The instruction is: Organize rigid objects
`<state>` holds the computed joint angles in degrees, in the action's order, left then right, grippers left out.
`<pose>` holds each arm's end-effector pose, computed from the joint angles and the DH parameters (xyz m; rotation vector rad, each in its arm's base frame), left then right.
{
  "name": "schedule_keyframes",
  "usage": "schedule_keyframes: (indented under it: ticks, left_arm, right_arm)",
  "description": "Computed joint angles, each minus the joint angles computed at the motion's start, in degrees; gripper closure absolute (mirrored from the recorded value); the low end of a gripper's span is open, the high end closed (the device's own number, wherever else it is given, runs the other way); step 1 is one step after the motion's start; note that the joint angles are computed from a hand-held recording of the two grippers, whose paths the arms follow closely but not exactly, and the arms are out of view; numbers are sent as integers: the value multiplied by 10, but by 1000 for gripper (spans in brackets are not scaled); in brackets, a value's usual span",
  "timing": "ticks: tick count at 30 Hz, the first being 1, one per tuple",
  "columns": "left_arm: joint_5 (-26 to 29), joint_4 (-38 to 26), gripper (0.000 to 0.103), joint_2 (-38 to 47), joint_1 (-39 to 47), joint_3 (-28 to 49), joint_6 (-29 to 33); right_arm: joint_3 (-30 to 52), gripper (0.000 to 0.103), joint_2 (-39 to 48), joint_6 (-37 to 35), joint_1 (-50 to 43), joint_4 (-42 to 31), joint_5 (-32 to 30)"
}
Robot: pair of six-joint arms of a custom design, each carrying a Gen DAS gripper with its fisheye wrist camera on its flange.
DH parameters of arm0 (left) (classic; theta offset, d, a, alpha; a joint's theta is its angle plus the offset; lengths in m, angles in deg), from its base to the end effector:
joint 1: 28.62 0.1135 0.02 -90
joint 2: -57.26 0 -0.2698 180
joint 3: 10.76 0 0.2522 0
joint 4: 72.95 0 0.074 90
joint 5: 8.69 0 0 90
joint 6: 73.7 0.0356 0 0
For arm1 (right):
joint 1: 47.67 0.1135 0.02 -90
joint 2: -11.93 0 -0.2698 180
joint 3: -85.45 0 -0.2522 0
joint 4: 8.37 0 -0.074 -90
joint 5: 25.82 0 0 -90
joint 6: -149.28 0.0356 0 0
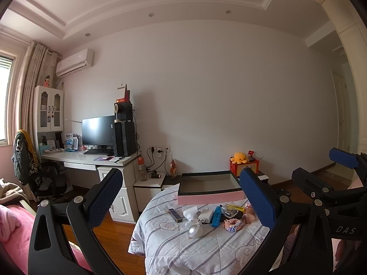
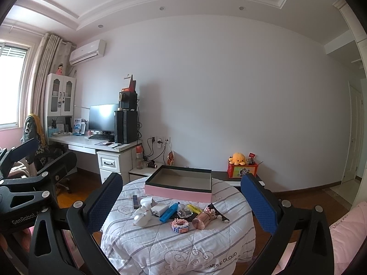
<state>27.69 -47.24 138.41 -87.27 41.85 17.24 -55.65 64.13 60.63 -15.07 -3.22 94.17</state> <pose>0.1780 -0.2371 0.2549 0.1146 1.5960 -0.0241 0.1813 0.0948 0.2538 -0.0754 1.6922 -0.0051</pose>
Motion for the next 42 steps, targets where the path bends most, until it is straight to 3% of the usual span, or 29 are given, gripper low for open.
schedule_keyframes:
  ticks: [14, 27, 42]
  left_arm:
    - [-9, 32, 0, -4, -1, -20, 13]
    - [-15, 33, 0, 0, -5, -16, 19]
    - [-18, 24, 0, -6, -3, -17, 14]
  right_arm:
    - [-7, 0, 19, -5, -6, 31, -5]
    - [-28, 0, 38, -25, 16, 95, 55]
    - [-35, 0, 33, -25, 23, 98, 60]
